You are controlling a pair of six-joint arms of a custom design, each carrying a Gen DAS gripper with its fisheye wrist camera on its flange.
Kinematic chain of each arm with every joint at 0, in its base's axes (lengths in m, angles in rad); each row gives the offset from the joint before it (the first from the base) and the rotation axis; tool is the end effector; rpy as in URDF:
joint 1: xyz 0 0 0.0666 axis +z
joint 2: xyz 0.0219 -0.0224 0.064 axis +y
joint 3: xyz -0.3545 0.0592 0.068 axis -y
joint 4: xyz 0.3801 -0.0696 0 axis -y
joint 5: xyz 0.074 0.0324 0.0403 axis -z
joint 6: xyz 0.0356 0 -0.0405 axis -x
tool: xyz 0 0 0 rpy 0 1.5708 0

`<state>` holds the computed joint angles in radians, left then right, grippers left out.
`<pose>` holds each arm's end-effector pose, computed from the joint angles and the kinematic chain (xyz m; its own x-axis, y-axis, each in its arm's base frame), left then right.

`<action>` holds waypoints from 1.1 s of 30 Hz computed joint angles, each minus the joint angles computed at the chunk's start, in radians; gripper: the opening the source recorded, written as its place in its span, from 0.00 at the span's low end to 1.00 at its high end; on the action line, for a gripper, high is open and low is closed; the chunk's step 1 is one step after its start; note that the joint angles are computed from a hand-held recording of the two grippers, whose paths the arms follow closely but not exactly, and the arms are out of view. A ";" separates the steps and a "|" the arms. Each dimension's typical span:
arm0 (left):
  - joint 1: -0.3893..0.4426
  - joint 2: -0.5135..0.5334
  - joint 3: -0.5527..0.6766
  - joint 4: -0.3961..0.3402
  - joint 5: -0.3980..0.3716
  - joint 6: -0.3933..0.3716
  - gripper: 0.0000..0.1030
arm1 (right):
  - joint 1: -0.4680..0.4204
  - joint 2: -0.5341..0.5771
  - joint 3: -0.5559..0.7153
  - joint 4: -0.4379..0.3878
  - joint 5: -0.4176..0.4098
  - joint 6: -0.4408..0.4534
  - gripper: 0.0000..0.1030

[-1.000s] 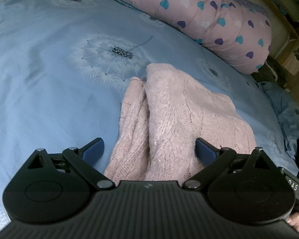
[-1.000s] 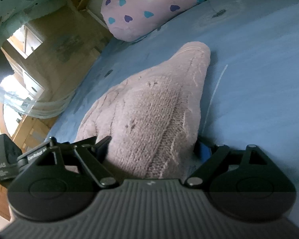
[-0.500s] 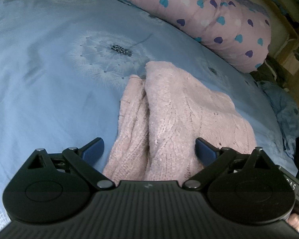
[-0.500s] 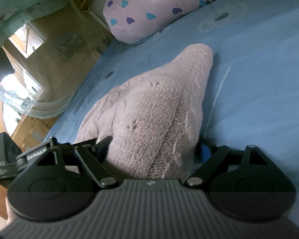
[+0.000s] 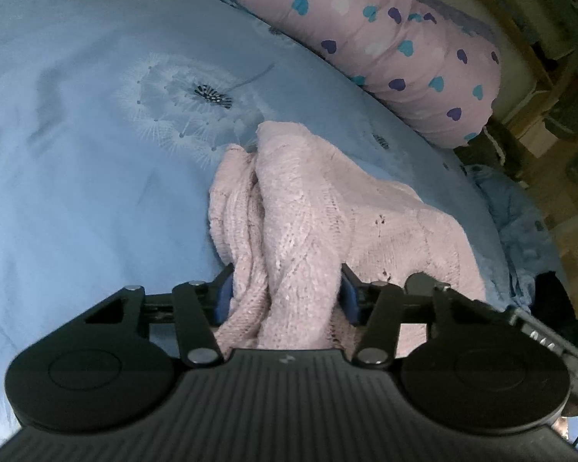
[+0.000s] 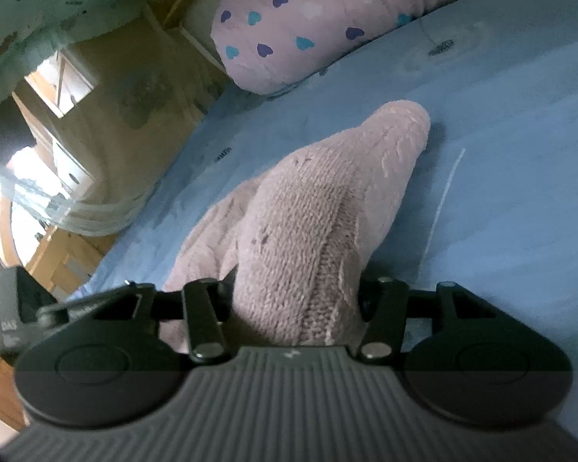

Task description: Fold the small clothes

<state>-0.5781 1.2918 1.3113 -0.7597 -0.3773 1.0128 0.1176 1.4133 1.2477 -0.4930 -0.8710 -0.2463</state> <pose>0.3827 -0.2345 0.4252 -0.5368 -0.5915 -0.6017 -0.3308 0.8036 -0.4948 0.4784 0.0835 0.3692 -0.7544 0.0690 -0.6528 -0.5078 0.5690 0.6469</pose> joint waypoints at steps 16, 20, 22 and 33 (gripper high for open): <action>-0.203 0.001 0.067 -0.106 0.035 0.126 0.56 | -0.136 -0.108 0.046 -0.364 -0.129 0.140 0.52; -0.300 0.035 0.116 -0.150 0.030 0.175 0.56 | -0.224 -0.124 0.076 -0.592 -0.166 0.325 0.52; -0.348 0.059 0.148 -0.173 0.022 0.189 0.56 | -0.273 -0.126 0.092 -0.711 -0.181 0.434 0.52; -0.487 0.176 0.310 -0.357 -0.091 0.181 0.58 | -0.462 -0.207 -0.004 -0.918 -0.027 0.733 0.59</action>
